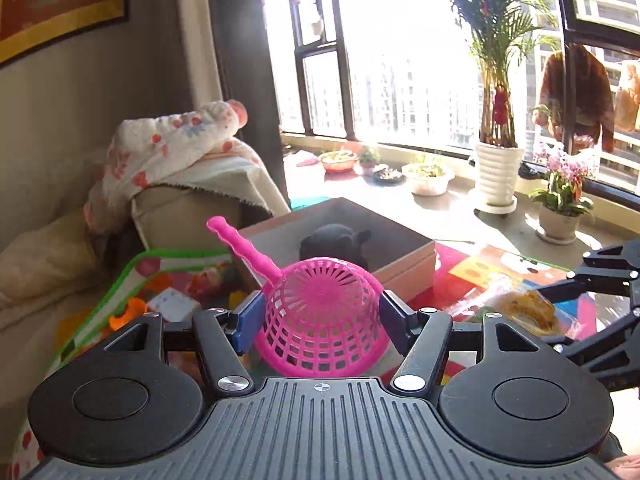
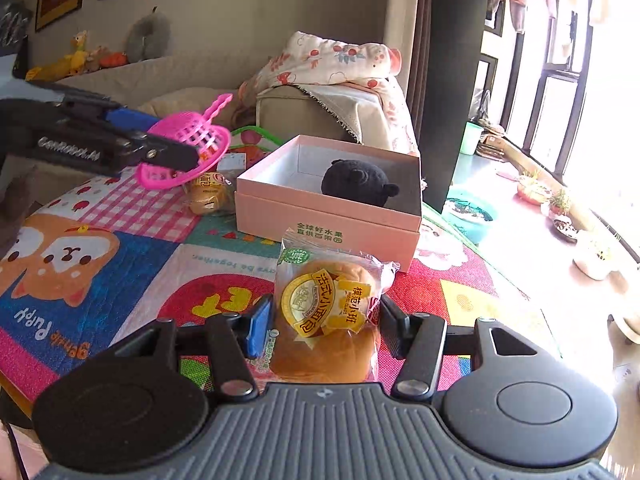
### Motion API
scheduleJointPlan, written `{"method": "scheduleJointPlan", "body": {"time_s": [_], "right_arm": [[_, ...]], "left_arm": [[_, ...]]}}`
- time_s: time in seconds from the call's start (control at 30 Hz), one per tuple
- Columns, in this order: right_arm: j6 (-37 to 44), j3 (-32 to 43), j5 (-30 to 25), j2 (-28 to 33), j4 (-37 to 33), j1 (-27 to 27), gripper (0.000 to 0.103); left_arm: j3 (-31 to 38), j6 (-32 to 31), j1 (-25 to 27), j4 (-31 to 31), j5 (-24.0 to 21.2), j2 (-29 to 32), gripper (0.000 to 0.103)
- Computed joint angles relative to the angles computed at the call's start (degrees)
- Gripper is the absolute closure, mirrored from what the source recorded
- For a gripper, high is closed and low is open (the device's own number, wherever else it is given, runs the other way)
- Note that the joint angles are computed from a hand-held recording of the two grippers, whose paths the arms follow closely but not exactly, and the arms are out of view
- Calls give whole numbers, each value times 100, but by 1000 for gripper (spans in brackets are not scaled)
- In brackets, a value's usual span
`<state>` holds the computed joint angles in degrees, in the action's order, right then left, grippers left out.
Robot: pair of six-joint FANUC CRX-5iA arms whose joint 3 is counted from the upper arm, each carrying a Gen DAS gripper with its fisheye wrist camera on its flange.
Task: Organize objects
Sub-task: 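Lower the pink basket into the pink box and open the left gripper, then lower the packaged bun into the pink box and open the right gripper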
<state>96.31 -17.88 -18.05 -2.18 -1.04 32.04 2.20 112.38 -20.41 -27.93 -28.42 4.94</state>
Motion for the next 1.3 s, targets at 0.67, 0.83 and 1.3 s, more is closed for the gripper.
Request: {"method": "scheduleJointPlan", "body": {"time_s": [0.67, 0.83, 1.3], "right_arm": [[104, 264, -41, 404, -627, -320, 48], [3, 368, 130, 484, -347, -219, 48], [393, 4240, -2557, 2708, -883, -373, 48]], "left_arm": [[1039, -19, 197, -446, 185, 1405, 37], [16, 823, 433, 102, 548, 615, 38], [-1829, 1744, 744, 727, 878, -697, 40]]}}
